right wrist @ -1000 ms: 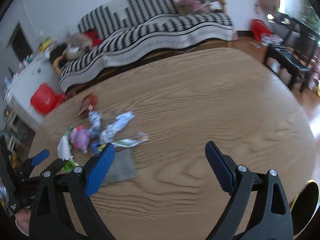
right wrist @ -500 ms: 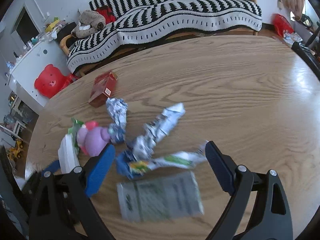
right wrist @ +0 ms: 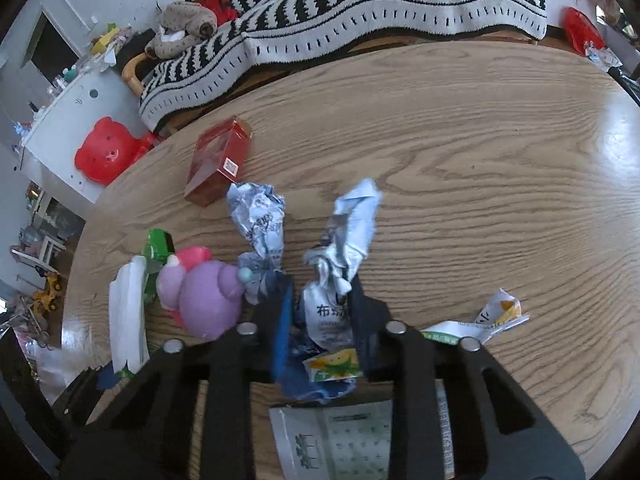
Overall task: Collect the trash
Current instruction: 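Grasp the white tissue pack with the left tool while the right tool grasps crumpled foil, then carry tissue pack and foil to the black bin and open both tools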
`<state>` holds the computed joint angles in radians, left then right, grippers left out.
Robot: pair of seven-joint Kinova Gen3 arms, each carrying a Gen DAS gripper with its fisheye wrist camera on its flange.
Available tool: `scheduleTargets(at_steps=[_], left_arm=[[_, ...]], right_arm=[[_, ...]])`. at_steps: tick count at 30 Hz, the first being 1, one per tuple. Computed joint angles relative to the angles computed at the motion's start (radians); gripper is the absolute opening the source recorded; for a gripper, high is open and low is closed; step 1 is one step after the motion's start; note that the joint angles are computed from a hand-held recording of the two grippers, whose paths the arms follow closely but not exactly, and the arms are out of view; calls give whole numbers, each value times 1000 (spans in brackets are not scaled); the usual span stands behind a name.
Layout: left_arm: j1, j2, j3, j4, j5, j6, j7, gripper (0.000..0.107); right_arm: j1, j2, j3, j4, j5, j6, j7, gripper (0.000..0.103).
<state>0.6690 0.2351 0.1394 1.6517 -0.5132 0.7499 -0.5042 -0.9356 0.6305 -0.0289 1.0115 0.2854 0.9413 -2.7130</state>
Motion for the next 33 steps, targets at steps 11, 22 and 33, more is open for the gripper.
scheduleTargets(at_steps=[11,22,33], left_arm=[[7,-48,16,-11,-70,36,24,29],[-2,-81,42,-24,-125,47,68,18],[67,-29,61,-131,-157,71,63,18]], right_arm=[[-50,-158,31,226,148,-233,-149,23],[-54,-261,5,336,248,-300,-221,23],[-56,-394,-58,458,380,-179,-334,23]])
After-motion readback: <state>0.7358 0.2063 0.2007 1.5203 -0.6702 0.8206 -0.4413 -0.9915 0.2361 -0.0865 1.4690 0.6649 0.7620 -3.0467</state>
